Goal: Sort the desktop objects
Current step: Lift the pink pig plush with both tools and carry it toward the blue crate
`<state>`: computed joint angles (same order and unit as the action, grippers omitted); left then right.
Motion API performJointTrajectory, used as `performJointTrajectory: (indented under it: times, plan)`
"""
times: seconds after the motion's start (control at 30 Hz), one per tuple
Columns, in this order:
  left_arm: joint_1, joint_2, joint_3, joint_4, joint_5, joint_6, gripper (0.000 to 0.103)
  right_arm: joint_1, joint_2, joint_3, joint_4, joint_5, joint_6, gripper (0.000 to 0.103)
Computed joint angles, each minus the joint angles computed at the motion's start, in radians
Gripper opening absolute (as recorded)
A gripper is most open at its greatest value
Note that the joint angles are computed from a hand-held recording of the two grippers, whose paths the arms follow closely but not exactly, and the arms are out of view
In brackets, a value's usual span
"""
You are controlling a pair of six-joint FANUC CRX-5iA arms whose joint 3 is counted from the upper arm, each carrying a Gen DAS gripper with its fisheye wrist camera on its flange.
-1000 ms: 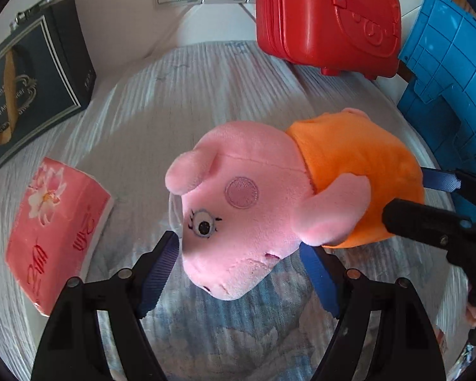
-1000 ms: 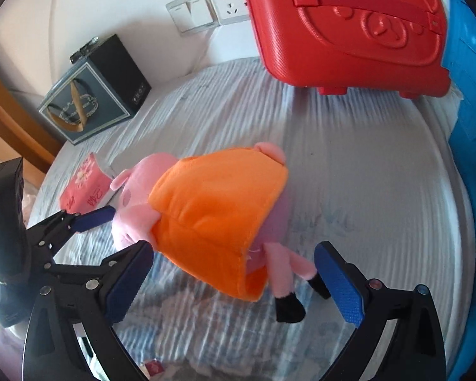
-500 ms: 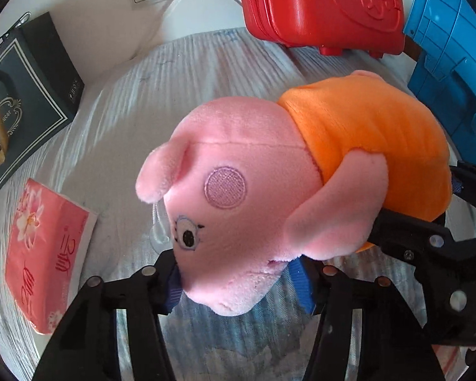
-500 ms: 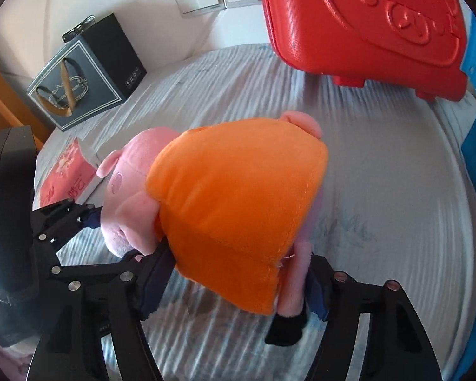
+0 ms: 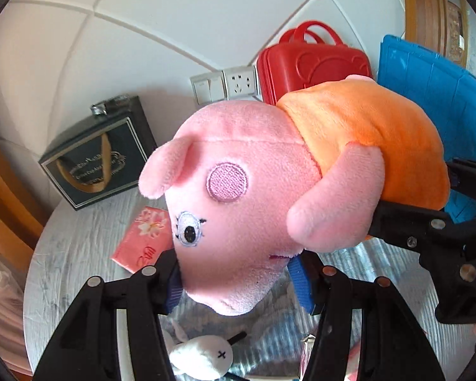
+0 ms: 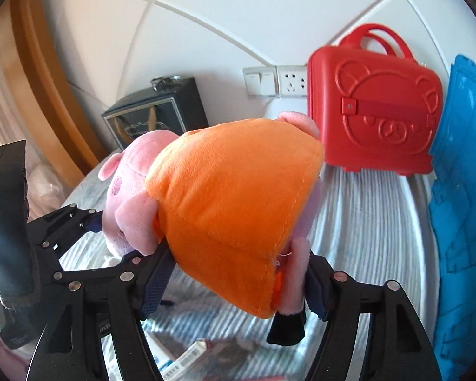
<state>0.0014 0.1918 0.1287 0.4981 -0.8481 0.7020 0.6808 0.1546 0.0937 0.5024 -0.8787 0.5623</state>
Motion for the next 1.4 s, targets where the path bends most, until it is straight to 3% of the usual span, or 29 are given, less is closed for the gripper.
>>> performJointTrajectory:
  times: [0.17, 0.43, 0.8, 0.93, 1.1, 1.23, 1.4]
  plan:
    - [0.073, -0.142, -0.118, 0.134, -0.005, -0.11, 0.056, 0.116, -0.061, -0.017, 0.145, -0.062, -0.121, 0.073]
    - [0.189, -0.313, -0.272, 0.313, -0.08, -0.289, 0.056, 0.315, -0.099, -0.017, 0.346, -0.26, -0.31, 0.075]
    - [0.204, -0.425, -0.354, 0.433, -0.159, -0.381, 0.056, 0.459, -0.145, -0.025, 0.452, -0.483, -0.416, 0.075]
    - [0.141, -0.455, -0.363, 0.442, -0.126, -0.369, 0.056, 0.484, -0.199, -0.069, 0.494, -0.531, -0.439, 0.075]
    - [-0.015, -0.497, -0.376, 0.412, -0.023, -0.295, 0.056, 0.517, -0.333, -0.187, 0.552, -0.594, -0.464, 0.075]
    - [-0.207, -0.498, -0.34, 0.295, 0.102, -0.136, 0.056, 0.537, -0.48, -0.3, 0.594, -0.645, -0.453, 0.076]
    - [-0.474, -0.424, -0.191, 0.006, 0.189, 0.187, 0.057, 0.594, -0.7, -0.423, 0.641, -0.762, -0.406, 0.076]
